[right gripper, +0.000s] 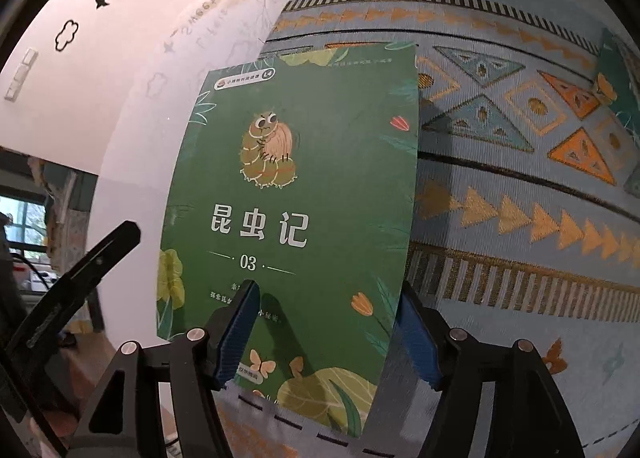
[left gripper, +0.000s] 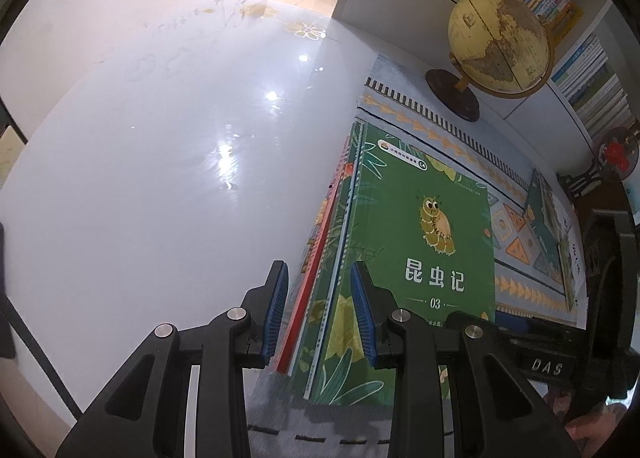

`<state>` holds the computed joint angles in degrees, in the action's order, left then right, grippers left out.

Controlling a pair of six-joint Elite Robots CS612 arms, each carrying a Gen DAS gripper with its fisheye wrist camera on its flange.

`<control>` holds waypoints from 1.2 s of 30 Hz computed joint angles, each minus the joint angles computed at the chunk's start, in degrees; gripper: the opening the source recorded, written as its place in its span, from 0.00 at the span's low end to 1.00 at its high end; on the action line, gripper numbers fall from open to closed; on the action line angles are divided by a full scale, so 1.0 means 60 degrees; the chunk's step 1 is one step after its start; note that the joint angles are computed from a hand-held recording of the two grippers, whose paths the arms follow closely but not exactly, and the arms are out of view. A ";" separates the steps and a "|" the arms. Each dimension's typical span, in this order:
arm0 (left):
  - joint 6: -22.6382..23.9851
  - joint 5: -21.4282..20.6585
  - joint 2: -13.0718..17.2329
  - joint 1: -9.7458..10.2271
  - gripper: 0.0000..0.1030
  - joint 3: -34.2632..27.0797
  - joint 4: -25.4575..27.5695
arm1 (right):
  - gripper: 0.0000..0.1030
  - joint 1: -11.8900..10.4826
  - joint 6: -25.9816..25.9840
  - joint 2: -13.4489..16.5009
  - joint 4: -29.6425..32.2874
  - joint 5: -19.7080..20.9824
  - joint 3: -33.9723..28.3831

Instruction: Organize books

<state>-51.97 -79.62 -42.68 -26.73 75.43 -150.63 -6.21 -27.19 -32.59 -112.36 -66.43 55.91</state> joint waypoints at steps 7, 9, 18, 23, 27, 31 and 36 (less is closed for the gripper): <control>0.0046 0.0120 -0.0063 -0.0026 0.28 -0.0005 0.0050 | 0.69 0.0072 0.0138 0.0107 0.0436 0.0067 -0.0264; 0.0035 0.0171 -0.0078 -0.0052 0.28 -0.0026 0.0090 | 0.69 0.0087 0.0266 0.0109 0.0364 0.0031 -0.0257; 0.0052 0.0445 -0.0209 -0.0191 0.28 -0.0116 0.0415 | 0.73 -0.0135 0.0215 0.0134 0.0681 0.0844 -0.0258; 0.0281 0.0619 -0.0250 -0.0342 0.31 -0.0388 0.0810 | 0.73 -0.0620 0.0010 0.0186 0.1773 0.2049 -0.0561; 0.0659 0.0820 -0.0206 -0.0535 0.31 -0.0843 0.1015 | 0.73 -0.1098 -0.0441 -0.0203 0.1668 0.2962 -0.0218; 0.1366 0.0971 -0.0095 -0.0862 0.38 -0.1380 0.0670 | 0.73 -0.1771 -0.0855 -0.0706 0.1554 0.4048 0.0294; 0.2372 0.0399 0.0459 -0.1156 0.71 -0.2482 -0.0027 | 0.73 -0.2552 -0.0935 -0.1201 0.0734 0.4474 0.0910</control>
